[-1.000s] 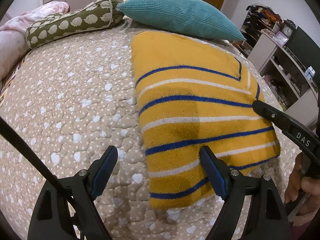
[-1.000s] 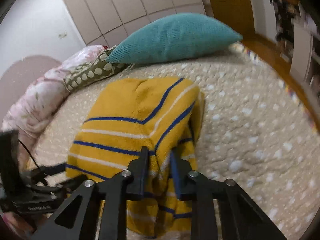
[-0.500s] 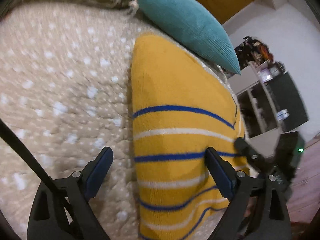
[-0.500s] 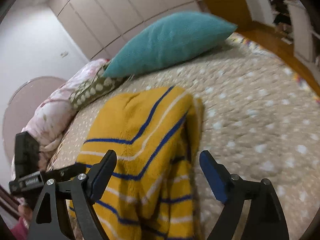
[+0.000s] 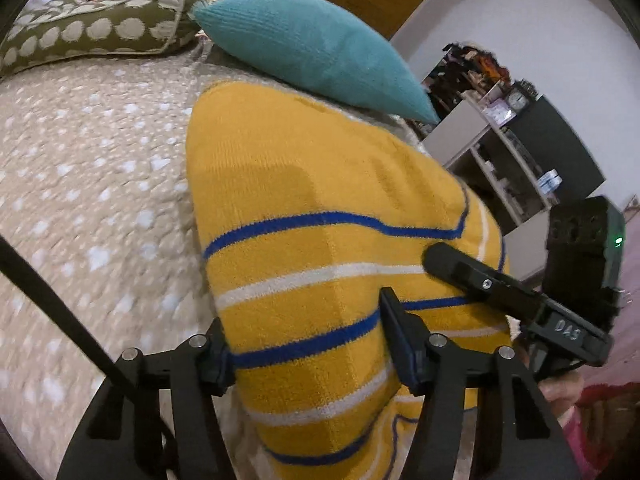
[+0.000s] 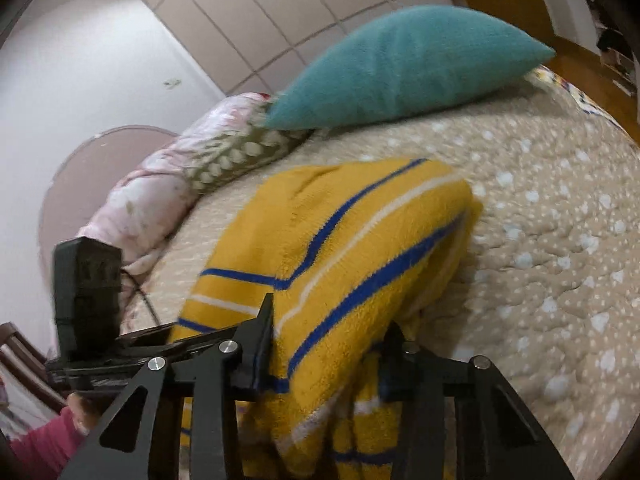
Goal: Fold small clothes
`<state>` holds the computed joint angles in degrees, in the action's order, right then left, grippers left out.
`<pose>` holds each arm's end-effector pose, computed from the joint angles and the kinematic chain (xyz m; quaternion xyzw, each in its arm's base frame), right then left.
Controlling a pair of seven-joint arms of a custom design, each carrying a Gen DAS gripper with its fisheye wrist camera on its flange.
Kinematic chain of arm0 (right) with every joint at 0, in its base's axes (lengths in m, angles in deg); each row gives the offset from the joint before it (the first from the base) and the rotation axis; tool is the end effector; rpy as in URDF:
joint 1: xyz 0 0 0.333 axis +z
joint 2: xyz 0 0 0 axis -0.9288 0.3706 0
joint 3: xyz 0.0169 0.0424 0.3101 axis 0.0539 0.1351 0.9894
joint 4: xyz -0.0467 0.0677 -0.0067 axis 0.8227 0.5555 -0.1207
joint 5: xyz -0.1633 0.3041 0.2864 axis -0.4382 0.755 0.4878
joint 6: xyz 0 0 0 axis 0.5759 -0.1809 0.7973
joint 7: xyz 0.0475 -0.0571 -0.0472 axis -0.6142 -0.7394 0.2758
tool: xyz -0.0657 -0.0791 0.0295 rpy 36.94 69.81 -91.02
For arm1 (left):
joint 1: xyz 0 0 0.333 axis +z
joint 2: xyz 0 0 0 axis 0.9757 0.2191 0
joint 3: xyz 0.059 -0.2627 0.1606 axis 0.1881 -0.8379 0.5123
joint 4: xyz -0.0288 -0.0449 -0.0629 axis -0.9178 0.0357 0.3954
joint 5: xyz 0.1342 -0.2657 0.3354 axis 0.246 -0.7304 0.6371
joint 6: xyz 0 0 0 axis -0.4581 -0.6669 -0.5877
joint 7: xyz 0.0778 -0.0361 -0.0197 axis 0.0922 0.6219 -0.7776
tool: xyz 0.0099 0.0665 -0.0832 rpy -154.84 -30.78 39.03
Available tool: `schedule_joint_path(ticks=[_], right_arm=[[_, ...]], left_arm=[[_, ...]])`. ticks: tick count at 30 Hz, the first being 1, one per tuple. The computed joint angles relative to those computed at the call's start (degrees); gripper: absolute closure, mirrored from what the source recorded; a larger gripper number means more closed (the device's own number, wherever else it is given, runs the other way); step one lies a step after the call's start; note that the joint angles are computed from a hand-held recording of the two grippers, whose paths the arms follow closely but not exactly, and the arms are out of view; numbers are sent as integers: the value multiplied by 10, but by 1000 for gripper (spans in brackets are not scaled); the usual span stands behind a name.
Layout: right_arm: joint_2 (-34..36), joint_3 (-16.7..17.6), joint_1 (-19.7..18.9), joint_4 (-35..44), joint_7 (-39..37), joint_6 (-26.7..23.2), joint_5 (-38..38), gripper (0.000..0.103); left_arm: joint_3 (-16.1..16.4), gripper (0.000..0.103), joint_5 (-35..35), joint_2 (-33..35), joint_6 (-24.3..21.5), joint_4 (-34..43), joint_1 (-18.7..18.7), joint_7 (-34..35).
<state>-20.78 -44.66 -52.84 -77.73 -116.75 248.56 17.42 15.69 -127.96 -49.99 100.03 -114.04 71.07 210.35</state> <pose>0.4727 0.3007 0.4601 -0.4399 0.7798 -0.1370 0.4239 0.6364 -0.2347 0.4554 0.3943 -0.8378 0.3529 0.1345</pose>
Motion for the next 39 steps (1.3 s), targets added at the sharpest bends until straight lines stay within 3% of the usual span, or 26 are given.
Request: schedule_joint_path(ticks=[6, 8, 10, 12, 13, 17, 19, 23, 25, 28, 30, 31, 32, 36, 39], right_arm=[[13, 8, 48, 33, -62, 3, 71, 60], [35, 11, 66, 52, -95, 7, 96, 60], [58, 8, 88, 67, -139, -2, 138, 55], [88, 6, 120, 95, -215, -80, 227, 43], [96, 8, 128, 106, -233, -115, 247, 41], [55, 28, 146, 108, -169, -227, 174, 41], [40, 38, 155, 117, -173, -277, 155, 41], [42, 47, 170, 141, -197, -298, 139, 52], [55, 49, 181, 154, -217, -298, 155, 52], [73, 52, 195, 169, -228, -339, 171, 52], [67, 45, 197, 143, -203, -300, 179, 53], [68, 41, 196, 134, -201, -281, 189, 57], [76, 39, 197, 132, -213, -273, 195, 82], [82, 46, 209, 145, -243, -325, 189, 94], [73, 47, 213, 137, -226, -343, 186, 94]], left_arm=[[40, 43, 22, -106, -65, -85, 37, 14], [49, 42, 43, -143, -60, -129, 43, 17], [44, 36, 101, -160, -19, -163, 42, -2], [42, 21, 128, -172, 26, -194, 39, -7], [44, 19, 116, -186, 54, -212, 36, 2], [47, 18, 125, -219, 98, -235, 35, -16], [44, 18, 130, -231, 132, -249, 32, -32], [45, 18, 138, -251, 175, -279, 26, -49], [45, 18, 138, -257, 193, -289, 23, -53], [48, 18, 138, -271, 205, -302, 20, -56], [52, 18, 136, -282, 206, -313, 18, -53], [51, 18, 138, -285, 208, -316, 18, -55], [48, 18, 141, -286, 214, -319, 17, -58], [47, 18, 134, -311, 255, -348, 8, -49], [42, 18, 142, -315, 271, -356, 8, -58]])
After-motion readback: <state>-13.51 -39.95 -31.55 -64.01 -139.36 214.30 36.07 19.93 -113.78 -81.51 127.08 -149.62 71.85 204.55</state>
